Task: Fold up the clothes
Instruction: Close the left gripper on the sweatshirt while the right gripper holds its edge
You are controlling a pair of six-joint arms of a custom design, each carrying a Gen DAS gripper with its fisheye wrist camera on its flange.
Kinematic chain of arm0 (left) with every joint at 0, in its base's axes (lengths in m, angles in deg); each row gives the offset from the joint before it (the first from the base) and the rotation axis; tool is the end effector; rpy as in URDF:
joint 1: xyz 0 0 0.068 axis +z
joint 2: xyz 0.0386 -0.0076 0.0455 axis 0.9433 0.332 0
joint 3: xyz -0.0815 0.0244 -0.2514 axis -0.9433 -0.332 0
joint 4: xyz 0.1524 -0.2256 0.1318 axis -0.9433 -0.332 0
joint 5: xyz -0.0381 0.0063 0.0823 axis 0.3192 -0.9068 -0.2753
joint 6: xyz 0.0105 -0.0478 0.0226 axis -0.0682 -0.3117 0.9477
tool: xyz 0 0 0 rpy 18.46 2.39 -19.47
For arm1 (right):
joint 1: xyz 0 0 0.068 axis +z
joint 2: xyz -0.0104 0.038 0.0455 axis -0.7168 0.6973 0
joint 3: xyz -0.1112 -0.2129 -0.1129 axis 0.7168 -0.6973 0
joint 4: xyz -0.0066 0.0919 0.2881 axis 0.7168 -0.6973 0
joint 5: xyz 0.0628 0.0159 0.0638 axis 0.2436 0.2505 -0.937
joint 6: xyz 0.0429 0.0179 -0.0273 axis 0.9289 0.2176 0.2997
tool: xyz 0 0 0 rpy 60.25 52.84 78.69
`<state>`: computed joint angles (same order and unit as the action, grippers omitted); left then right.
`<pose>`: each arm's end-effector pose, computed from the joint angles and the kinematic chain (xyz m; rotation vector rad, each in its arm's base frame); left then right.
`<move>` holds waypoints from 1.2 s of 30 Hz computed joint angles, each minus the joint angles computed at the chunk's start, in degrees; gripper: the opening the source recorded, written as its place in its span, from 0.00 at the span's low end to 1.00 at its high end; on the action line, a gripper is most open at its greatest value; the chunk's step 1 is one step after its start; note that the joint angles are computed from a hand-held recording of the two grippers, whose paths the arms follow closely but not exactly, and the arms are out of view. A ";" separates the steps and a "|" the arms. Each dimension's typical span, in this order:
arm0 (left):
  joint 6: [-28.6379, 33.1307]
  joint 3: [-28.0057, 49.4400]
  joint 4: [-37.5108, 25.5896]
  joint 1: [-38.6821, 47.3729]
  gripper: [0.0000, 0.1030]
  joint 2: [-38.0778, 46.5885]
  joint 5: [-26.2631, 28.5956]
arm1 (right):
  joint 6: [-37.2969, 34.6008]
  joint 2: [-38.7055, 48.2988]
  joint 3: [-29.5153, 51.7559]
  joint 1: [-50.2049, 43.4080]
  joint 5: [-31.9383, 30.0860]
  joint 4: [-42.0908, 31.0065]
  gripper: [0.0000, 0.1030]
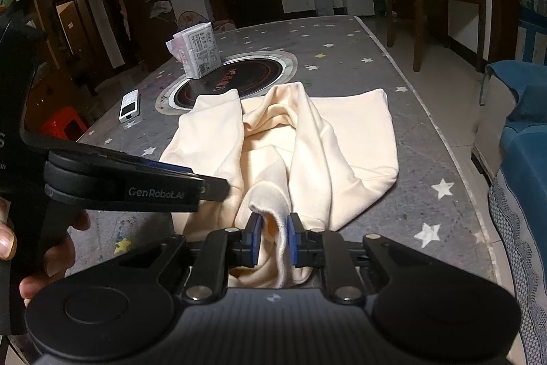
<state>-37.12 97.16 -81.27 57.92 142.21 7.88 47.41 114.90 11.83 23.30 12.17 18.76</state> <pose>0.2425 -0.0655 0.1642 0.7131 2.3534 -0.3620 0.1387 0.2952 0.1552 0.2255 2.2809 0.1805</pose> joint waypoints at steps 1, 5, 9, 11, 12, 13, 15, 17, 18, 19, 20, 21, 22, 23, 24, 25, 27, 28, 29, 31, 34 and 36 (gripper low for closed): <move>0.08 -0.03 -0.03 0.19 0.19 0.00 0.40 | 0.29 -0.11 -0.10 0.03 0.09 -0.03 0.10; 0.31 -0.66 -0.30 1.08 0.12 -1.42 1.80 | 0.61 0.00 -0.01 0.12 0.13 -0.26 0.08; 0.73 -1.27 -0.86 2.09 0.10 -3.13 2.70 | 0.70 -0.04 -0.05 0.55 0.38 0.22 0.04; 1.07 -1.55 -1.43 3.07 0.09 -3.90 3.49 | 0.27 -0.47 -0.41 0.72 0.16 1.11 0.04; 1.26 -1.70 -1.71 3.61 0.08 -4.27 3.89 | 0.05 -0.62 -0.55 0.83 0.02 1.46 0.04; 1.52 -1.88 -2.06 4.19 0.08 -4.74 4.34 | -0.07 -0.67 -0.58 0.99 -0.08 1.63 0.04; 2.28 -2.40 -3.03 5.89 0.07 -6.12 5.57 | -0.41 -0.86 -0.73 1.35 -0.32 2.16 0.04; 3.37 -2.85 -4.36 8.04 0.07 -7.55 7.15 | -1.35 -1.22 -0.98 1.85 -0.93 3.29 0.03; 4.00 -3.08 -5.06 9.17 0.07 -8.30 7.96 | -1.88 -1.32 -0.97 2.09 -1.27 3.67 0.03; 4.74 -3.30 -5.76 10.38 0.07 -9.06 8.76 | -2.50 -1.52 -1.07 2.33 -1.69 4.23 0.03; 5.59 -3.50 -6.62 11.69 0.07 -9.89 9.63 | -3.08 -1.77 -1.18 2.57 -2.15 4.78 0.03; 6.51 -3.68 -7.65 13.07 0.07 -10.80 10.57 | -3.65 -1.98 -1.26 2.77 -2.63 5.27 0.03; 7.43 -3.76 -8.62 14.37 0.07 -11.47 11.42 | -3.90 -1.97 -1.02 3.06 -2.73 5.14 0.03; 8.32 -3.79 -9.51 15.58 0.07 -11.93 12.18 | -3.87 -1.75 -0.45 3.43 -2.50 4.44 0.03; 9.17 -3.85 -10.34 16.75 0.07 -12.38 12.95 | -3.84 -1.53 0.11 3.80 -2.27 3.75 0.04; 10.06 -3.89 -11.18 17.94 0.06 -12.79 13.72 | -3.93 -1.58 0.39 4.05 -2.09 3.37 0.04; 11.90 -3.81 -12.77 20.06 0.04 -13.05 14.84 | -4.34 -2.13 0.47 4.34 -1.81 3.15 0.08; 12.77 -3.75 -13.43 21.03 0.03 -13.05 15.34 | -4.41 -2.23 0.75 4.37 -1.48 2.54 0.08; 13.64 -3.70 -14.04 22.01 0.03 -13.10 15.84 | -4.35 -2.15 1.24 4.31 -0.99 1.51 0.09; 15.29 -3.59 -15.08 23.59 0.03 -12.96 16.54 | -4.74 -2.33 1.74 3.51 -0.46 -0.11 0.15; 15.74 -2.27 -15.99 24.20 0.05 -10.99 17.38 | -5.60 -2.68 2.29 1.79 -0.07 -2.23 0.28; 13.97 -1.29 -15.44 23.22 0.08 -9.87 17.17 | -6.21 -2.83 2.67 -0.02 -0.47 -3.44 0.28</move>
<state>-23.15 95.87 -96.71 81.14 132.35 25.05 41.20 112.07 14.50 23.28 11.70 15.32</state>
